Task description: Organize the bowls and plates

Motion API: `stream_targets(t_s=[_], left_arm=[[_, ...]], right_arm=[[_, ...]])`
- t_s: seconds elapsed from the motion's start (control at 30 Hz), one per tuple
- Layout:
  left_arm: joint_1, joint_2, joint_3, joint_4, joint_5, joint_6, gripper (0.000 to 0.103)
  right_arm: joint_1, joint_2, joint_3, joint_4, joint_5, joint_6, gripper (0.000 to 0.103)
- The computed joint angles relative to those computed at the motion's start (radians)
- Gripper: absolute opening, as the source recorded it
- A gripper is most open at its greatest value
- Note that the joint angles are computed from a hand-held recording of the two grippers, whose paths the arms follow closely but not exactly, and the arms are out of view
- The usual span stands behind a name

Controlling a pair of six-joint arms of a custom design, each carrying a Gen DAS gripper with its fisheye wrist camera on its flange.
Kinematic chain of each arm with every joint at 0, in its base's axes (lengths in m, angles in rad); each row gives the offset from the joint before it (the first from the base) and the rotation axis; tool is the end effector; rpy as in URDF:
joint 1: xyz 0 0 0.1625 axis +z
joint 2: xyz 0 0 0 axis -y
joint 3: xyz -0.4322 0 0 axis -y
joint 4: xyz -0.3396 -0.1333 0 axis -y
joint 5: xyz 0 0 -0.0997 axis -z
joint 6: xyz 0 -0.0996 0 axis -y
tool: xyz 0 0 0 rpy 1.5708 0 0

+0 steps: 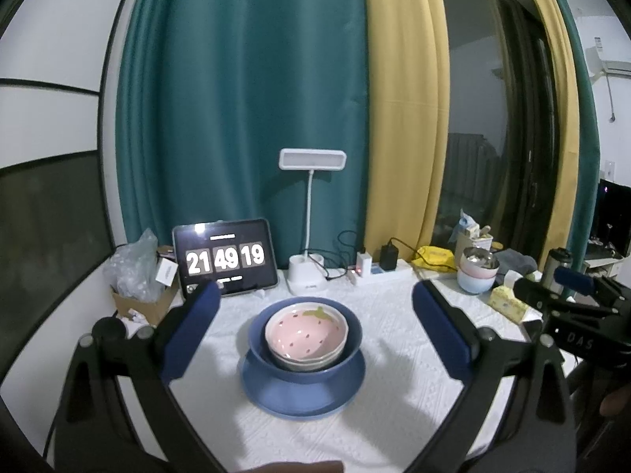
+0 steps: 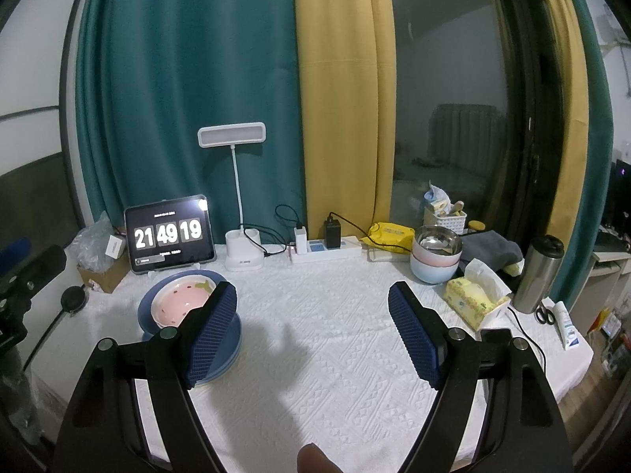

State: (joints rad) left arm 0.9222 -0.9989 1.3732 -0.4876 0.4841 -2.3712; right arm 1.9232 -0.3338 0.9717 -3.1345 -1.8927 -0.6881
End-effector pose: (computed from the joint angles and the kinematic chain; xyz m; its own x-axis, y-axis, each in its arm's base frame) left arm -0.1904 -0.6178 0.3079 -0.6950 -0.3639 -0.6201 0.5793 0.2276 -0.7827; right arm 0.3774 -0.7313 0.1247 -0.6234 -0.4280 0.6544 -0.7811 0.3786 -0.4965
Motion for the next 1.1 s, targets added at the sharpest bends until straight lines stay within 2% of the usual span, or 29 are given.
stream_targets(t_s=[1.1], left_arm=[[0.005, 0.007, -0.005, 0.009, 0.003, -0.004, 0.099]], right_arm=[[-0.006, -0.005, 0.017, -0.009, -0.003, 0.003, 0.082]])
